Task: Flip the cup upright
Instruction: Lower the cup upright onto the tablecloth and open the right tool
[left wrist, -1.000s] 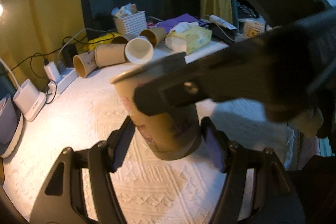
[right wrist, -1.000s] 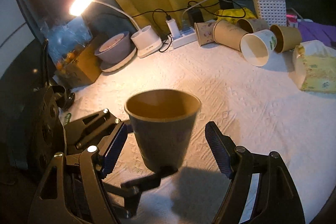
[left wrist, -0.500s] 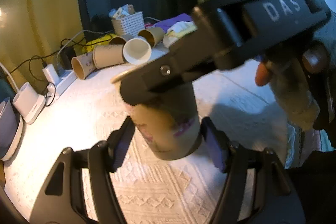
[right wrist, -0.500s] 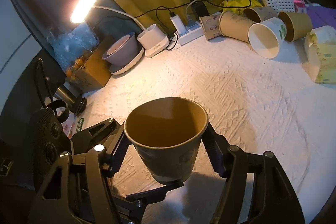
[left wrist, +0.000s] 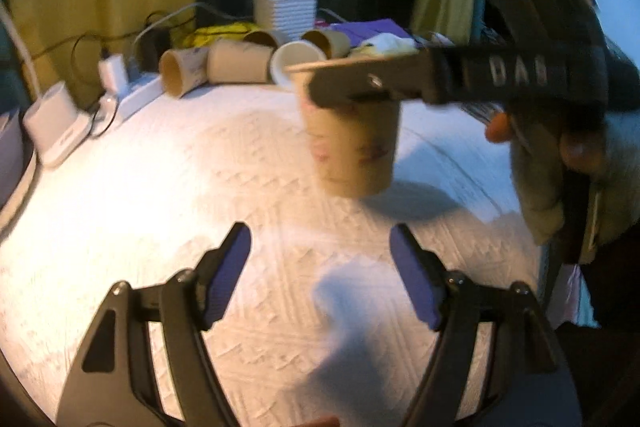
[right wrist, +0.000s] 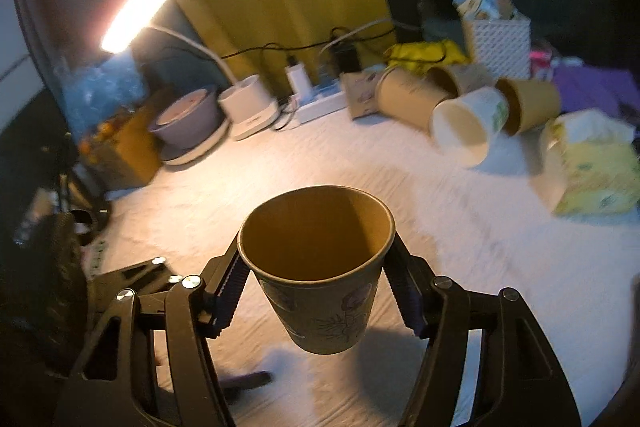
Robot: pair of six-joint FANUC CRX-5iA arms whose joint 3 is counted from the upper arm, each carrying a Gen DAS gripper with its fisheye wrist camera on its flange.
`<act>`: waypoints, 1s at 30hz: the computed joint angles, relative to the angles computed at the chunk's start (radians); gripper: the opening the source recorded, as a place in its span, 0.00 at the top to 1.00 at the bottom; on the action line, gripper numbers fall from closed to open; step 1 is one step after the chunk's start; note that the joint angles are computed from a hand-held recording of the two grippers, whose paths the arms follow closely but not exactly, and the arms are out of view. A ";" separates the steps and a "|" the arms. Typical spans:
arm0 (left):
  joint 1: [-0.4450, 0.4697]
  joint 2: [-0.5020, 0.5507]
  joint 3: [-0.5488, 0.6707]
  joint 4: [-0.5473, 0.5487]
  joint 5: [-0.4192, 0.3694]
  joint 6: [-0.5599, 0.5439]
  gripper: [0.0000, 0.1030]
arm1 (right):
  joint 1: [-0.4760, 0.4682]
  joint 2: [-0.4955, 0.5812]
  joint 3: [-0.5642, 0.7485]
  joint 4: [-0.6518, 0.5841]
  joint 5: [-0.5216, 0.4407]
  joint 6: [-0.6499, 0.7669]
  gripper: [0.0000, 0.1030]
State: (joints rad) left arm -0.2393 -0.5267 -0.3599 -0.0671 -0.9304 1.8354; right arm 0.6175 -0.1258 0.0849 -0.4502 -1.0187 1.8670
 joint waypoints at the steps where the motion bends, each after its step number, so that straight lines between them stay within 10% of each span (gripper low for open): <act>1: 0.017 -0.006 -0.005 0.011 -0.002 0.001 0.29 | 0.016 -0.007 -0.017 0.032 0.028 -0.008 0.34; 12: 0.108 -0.049 -0.026 0.021 -0.023 0.078 0.28 | 0.137 -0.075 -0.204 0.279 0.232 -0.128 0.34; 15: 0.096 -0.048 -0.018 0.002 -0.034 0.116 0.12 | 0.153 -0.097 -0.241 0.312 0.265 -0.145 0.34; 30: 0.013 -0.045 0.042 -0.140 -0.112 0.332 0.11 | 0.181 -0.147 -0.308 0.391 0.284 -0.217 0.32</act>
